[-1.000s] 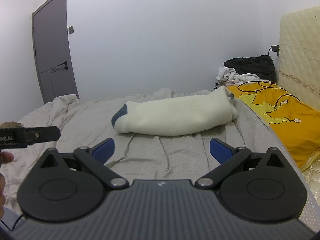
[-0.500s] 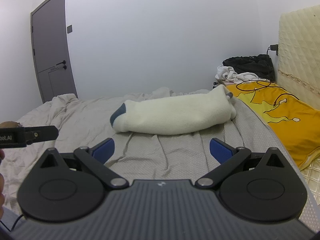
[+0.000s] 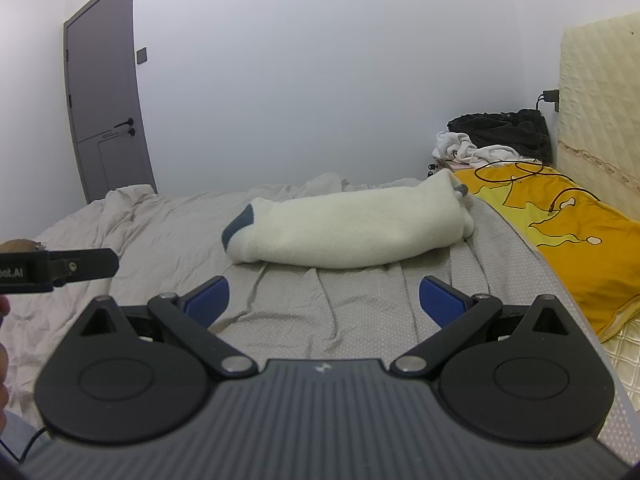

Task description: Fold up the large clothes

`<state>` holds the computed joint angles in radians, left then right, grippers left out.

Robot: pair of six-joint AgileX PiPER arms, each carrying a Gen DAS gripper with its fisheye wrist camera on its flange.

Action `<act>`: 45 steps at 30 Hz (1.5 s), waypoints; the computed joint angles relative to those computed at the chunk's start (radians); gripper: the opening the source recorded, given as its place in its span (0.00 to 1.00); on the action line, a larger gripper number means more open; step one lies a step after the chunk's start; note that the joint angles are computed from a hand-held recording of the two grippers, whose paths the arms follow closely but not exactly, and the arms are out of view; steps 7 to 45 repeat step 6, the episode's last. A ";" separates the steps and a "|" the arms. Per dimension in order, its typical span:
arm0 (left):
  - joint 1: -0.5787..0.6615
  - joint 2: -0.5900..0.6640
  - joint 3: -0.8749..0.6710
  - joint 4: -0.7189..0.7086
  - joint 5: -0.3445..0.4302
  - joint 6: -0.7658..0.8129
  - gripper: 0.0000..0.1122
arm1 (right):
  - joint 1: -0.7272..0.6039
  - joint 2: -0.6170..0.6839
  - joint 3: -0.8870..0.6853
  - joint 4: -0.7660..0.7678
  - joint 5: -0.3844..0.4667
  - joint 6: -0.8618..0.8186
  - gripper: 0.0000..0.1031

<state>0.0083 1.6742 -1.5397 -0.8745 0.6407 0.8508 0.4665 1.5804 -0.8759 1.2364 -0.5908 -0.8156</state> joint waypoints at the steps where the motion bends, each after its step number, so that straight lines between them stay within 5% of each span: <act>1: 0.001 0.000 -0.001 0.001 0.001 0.001 0.92 | 0.001 0.001 -0.001 0.001 -0.001 0.000 1.00; 45: 0.006 0.001 -0.002 -0.003 0.006 0.006 0.92 | 0.002 0.001 -0.001 0.003 -0.002 -0.002 1.00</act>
